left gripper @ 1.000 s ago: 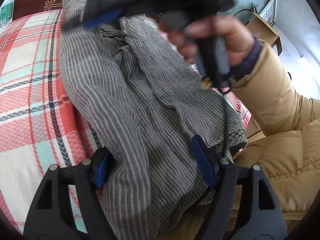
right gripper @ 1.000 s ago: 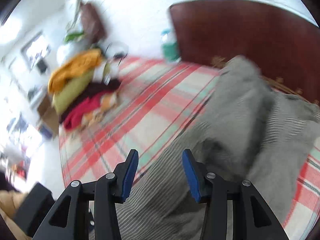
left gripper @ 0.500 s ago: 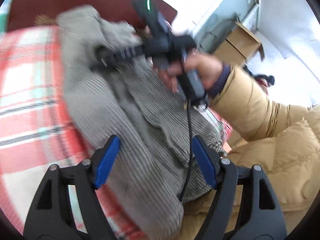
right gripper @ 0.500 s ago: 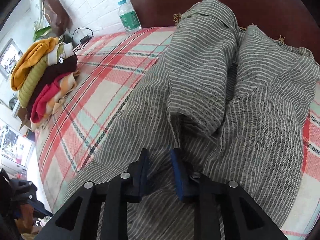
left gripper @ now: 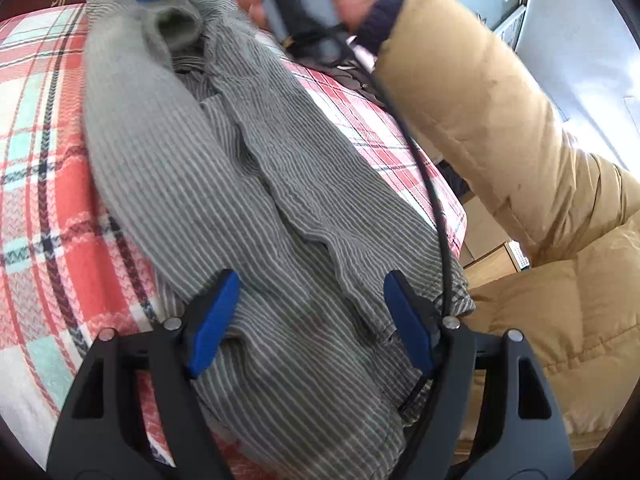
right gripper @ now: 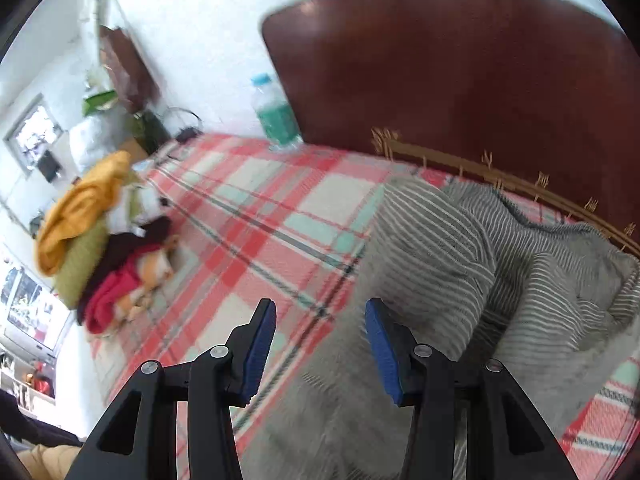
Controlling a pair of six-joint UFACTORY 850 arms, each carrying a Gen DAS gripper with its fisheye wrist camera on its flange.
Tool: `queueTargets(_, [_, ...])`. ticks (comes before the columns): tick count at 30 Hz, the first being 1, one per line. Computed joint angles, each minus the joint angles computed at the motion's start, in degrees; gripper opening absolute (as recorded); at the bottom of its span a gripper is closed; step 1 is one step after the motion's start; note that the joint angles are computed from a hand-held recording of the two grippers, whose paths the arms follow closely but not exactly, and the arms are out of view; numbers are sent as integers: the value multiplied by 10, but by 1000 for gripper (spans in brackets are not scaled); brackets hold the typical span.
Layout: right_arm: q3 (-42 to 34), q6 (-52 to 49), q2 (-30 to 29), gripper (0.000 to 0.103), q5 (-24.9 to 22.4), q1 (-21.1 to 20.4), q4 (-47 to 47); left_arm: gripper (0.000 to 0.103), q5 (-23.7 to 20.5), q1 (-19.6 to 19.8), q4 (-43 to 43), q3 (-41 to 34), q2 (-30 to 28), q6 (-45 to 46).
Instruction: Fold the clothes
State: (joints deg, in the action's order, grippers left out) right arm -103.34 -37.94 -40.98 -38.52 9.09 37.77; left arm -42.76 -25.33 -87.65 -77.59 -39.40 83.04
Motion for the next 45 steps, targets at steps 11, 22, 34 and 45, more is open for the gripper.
queueTargets(11, [73, 7, 32, 36, 45, -41, 31, 76, 0, 3, -11, 28, 22, 22])
queueTargets(22, [177, -76, 85, 36, 73, -6, -41, 76, 19, 11, -33, 71, 52, 40])
queueTargets(34, [425, -440, 316, 52, -94, -99, 234, 80, 47, 25, -75, 134, 110, 77])
queueTargets(45, [637, -441, 447, 64, -122, -223, 306, 81, 77, 1, -25, 148, 105, 34])
